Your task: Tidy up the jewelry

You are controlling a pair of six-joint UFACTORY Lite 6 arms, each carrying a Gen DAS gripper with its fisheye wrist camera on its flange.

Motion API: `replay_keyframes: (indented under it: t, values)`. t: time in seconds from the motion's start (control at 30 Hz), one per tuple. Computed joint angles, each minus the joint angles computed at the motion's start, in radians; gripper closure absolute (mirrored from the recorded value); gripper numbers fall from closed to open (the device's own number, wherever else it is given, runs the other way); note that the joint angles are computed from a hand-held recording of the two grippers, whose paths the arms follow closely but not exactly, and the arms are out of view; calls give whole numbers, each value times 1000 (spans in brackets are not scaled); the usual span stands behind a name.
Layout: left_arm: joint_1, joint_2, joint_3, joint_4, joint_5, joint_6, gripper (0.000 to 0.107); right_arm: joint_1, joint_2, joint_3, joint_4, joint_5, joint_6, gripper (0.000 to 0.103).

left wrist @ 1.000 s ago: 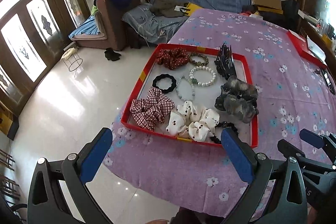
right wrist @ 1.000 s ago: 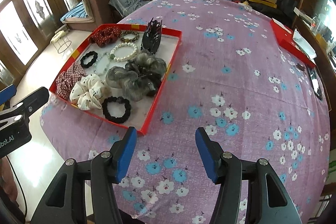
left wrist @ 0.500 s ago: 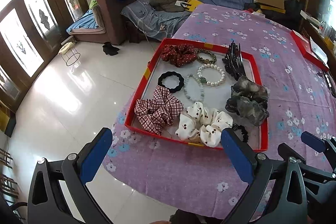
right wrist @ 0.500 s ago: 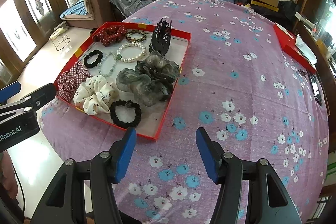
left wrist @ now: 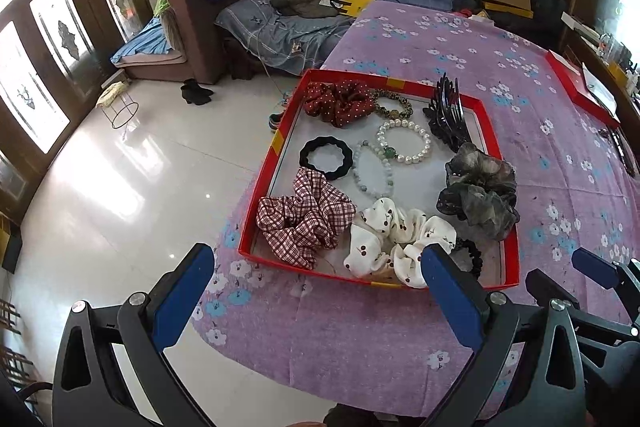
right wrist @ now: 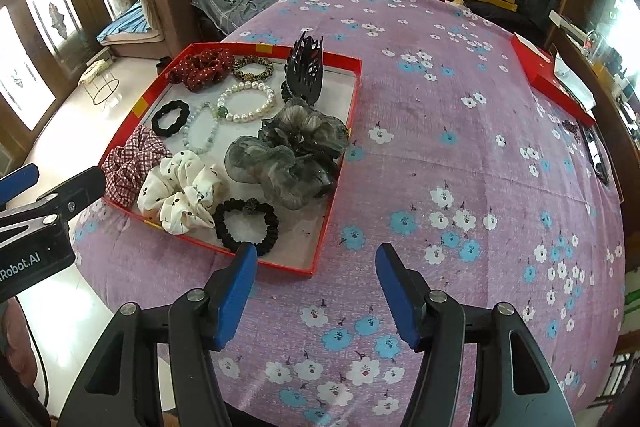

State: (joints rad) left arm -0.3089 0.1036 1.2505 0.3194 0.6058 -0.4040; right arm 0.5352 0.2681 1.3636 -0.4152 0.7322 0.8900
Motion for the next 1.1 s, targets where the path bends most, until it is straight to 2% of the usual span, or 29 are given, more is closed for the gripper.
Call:
replay_keyframes:
  t: [0.23,0.53,1.1]
  values:
    - [58,22,5,-111,-23,119,4,20,49,58,-15,39,21,37]
    - [96,56,22,-172,-28,190,4,29,112,133,-3,77,4,36]
    - [112,92,31,-197,-7,206,4,28,162,177,38,86,-44,36]
